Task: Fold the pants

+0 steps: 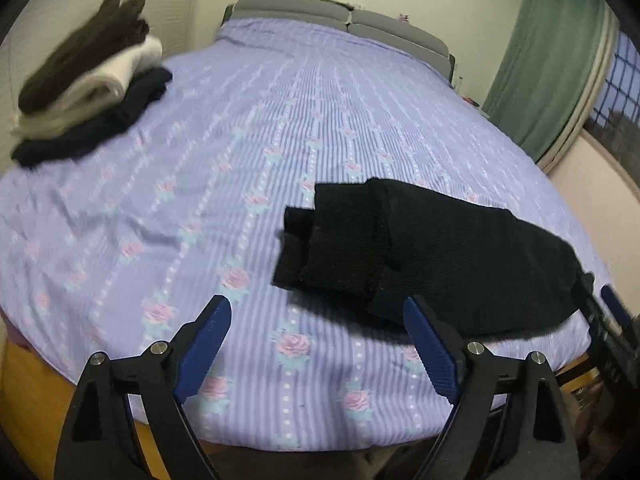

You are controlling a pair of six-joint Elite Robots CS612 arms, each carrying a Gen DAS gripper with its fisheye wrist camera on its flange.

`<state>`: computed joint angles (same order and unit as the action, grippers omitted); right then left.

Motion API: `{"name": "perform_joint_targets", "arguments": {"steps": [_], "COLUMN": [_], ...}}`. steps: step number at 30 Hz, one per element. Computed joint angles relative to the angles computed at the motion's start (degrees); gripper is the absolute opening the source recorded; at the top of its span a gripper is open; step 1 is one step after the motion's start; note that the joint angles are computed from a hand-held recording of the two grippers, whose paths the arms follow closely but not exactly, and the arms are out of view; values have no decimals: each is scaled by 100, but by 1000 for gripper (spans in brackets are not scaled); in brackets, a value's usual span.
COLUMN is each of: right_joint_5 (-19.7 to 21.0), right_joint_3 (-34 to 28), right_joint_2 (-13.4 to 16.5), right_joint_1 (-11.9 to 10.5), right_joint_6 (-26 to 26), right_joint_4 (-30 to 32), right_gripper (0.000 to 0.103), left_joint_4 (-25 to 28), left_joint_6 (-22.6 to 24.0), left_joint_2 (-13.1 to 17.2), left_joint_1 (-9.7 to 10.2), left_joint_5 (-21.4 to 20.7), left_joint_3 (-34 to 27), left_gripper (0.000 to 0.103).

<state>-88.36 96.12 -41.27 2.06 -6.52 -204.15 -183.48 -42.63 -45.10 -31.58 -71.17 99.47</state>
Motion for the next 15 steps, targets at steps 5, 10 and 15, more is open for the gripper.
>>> {"name": "perform_joint_targets", "arguments": {"steps": [5, 10, 15], "right_joint_5": [353, 664, 2793], "right_joint_3": [-42, -245, -811], "right_joint_2": [50, 147, 146], "right_joint_1": [90, 167, -93], "right_joint_6": [-7, -236, -1181], "right_joint_4": [-39, -26, 1331], "right_gripper": [90, 90, 90], "left_joint_4": [-330, -107, -269], "left_joint_6": [-693, -1519, -2331], "left_joint_2": [162, 296, 351], "left_joint_1": [113, 238, 202], "left_joint_5": [-192, -526, -515], "left_joint_3": [-95, -278, -287], "left_gripper": [88, 80, 77]}}
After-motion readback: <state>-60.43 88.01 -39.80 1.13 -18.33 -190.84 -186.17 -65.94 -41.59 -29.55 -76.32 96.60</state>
